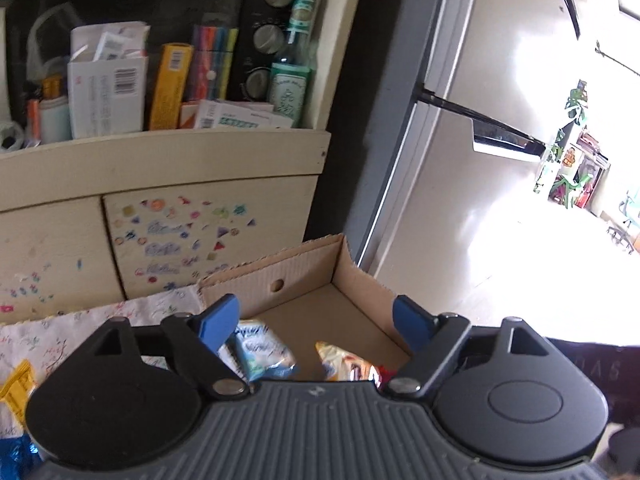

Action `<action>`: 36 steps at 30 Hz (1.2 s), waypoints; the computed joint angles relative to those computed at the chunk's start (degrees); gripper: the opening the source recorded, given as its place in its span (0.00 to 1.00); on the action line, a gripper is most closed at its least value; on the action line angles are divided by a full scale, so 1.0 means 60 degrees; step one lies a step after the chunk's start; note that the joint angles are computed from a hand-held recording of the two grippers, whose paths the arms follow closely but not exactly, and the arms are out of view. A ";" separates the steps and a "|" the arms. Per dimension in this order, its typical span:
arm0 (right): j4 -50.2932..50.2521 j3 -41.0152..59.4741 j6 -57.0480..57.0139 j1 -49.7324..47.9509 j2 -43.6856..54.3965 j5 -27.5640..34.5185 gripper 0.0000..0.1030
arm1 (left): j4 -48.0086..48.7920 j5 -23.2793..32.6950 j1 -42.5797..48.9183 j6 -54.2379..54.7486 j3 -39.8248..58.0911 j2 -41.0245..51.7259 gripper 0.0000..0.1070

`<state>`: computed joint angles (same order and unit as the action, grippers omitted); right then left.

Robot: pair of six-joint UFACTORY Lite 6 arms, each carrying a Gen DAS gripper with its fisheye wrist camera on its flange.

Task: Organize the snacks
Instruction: 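Open both tools to drop the two packs into the box, then move the left tool toward the purple bag while the right tool approaches the silver pack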

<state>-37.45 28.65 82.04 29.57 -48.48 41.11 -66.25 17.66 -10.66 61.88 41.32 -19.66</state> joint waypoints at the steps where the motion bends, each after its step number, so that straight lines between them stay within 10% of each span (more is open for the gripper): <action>1: 0.0032 0.0004 -0.0045 0.0061 -0.0004 -0.0012 0.67 | 0.0230 0.0231 0.0242 -0.0119 -0.0060 -0.0150 0.79; 21: -0.0768 0.0502 0.0745 0.3729 0.1994 -0.0197 0.75 | 0.2465 0.5729 0.8516 0.2496 -0.0911 -0.1750 0.85; 36: 0.1921 0.0452 -0.2535 0.4099 0.4375 -0.2779 0.75 | 0.3465 0.3638 0.9617 0.3029 -0.2297 -0.0717 0.85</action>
<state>-25.92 31.37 66.83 54.16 -22.23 24.43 -45.46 39.49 47.04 80.05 27.54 -23.96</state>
